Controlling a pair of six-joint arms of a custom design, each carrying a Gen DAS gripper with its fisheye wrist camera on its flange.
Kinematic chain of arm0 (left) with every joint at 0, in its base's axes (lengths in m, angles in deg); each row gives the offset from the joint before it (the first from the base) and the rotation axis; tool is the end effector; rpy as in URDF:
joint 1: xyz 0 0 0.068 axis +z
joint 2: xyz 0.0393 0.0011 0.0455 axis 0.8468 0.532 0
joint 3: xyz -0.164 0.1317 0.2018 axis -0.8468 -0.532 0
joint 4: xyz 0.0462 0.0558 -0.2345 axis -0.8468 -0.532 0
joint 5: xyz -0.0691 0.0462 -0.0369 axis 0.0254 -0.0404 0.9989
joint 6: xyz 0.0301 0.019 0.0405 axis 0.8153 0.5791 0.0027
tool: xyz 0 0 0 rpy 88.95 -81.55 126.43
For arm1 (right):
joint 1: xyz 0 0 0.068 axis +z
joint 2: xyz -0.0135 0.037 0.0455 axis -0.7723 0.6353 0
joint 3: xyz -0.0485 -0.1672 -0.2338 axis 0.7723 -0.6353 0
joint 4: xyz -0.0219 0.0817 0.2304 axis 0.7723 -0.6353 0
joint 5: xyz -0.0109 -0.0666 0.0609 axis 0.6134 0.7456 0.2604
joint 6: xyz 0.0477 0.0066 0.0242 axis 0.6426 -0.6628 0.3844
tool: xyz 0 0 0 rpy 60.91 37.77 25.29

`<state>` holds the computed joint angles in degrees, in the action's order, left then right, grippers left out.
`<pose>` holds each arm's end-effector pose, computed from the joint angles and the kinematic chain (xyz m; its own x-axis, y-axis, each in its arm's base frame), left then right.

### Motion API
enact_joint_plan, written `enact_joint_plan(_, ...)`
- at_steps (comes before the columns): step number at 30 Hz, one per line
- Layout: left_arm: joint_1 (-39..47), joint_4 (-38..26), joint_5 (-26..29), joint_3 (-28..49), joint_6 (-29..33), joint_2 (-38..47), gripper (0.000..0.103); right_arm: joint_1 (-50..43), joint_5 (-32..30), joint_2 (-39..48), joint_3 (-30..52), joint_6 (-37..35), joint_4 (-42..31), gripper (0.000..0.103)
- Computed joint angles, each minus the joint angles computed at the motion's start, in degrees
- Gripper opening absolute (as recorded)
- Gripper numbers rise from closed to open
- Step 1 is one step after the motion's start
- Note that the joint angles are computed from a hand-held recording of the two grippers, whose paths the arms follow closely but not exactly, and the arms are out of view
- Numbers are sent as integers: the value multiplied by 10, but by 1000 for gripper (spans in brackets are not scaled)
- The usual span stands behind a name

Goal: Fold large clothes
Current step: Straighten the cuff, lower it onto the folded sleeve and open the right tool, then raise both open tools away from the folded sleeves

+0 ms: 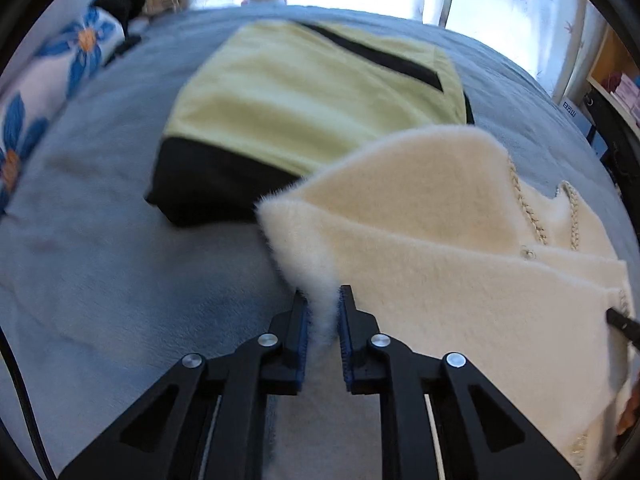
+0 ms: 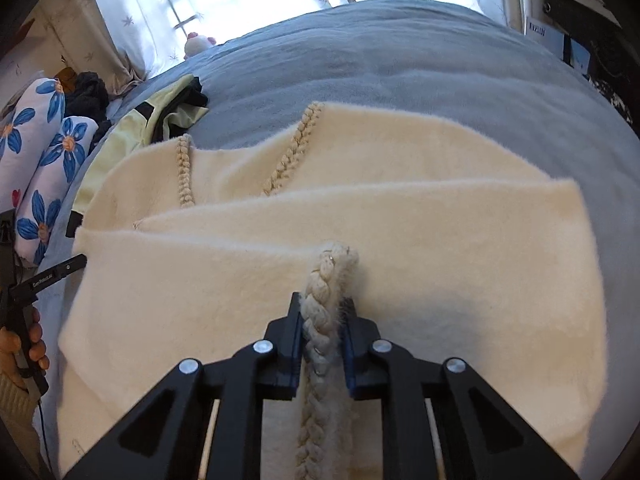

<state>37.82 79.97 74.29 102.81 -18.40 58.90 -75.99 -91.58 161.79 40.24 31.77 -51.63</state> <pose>0.2776 -0.0931 0.1101 -0.8127 -0.2166 -0.5409 -0.1970 0.9758 -0.0948 0.2857 -0.1191 0.1245 -0.8606 -0.0334 -0.5081 -0.1485 0.9709 0.1877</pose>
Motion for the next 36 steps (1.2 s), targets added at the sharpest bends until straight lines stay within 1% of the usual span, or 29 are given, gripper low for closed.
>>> enact_joint_plan(2,-10,12,-20,-13,-18,-17,10,15,5,-19,-13,11,32,15)
enact_joint_plan(4,-11,24,-30,-25,-39,-32,10,21,-8,-32,-16,30,52,15)
enact_joint_plan(6,-8,44,-35,-38,-52,-39,9,24,-24,-24,-8,65,75,15)
enact_joint_plan(8,-5,56,-35,-32,-56,-16,9,39,-1,3,1,79,99,15)
enact_joint_plan(10,1,72,-33,-35,-49,0,10,59,38,42,18,79,95,16)
enact_joint_plan(12,3,90,-26,-35,-38,21,10,54,32,49,22,81,88,19)
enact_joint_plan(14,12,103,-13,-49,-24,15,12,41,14,49,49,84,29,28)
enact_joint_plan(15,14,94,-10,-48,-19,9,15,32,2,51,61,83,2,29)
enact_joint_plan(17,11,59,-10,-43,-16,-9,17,12,-7,43,69,80,-34,30)
enact_joint_plan(20,-20,-11,-58,-42,-26,-55,20,-10,3,10,50,68,-48,30)
enact_joint_plan(23,-68,-54,-80,-53,-50,-109,29,-31,-7,-42,9,54,-49,30)
enact_joint_plan(24,-87,-69,-79,-54,-66,-125,36,-34,-10,-57,-2,52,-49,30)
enact_joint_plan(26,-125,-90,-76,-54,-100,-141,43,-34,-26,-94,-34,46,-52,30)
enact_joint_plan(27,-152,-105,-80,-48,-125,-143,44,-24,-20,-114,-51,48,-52,30)
enact_joint_plan(30,-219,-125,-85,-29,-186,-122,44,13,-12,-165,-97,50,-48,30)
enact_joint_plan(33,-266,-106,-77,-19,-229,-91,44,66,6,-209,-137,62,-34,30)
enact_joint_plan(36,-305,-101,-93,-2,-258,-49,44,119,26,-231,-165,85,-9,30)
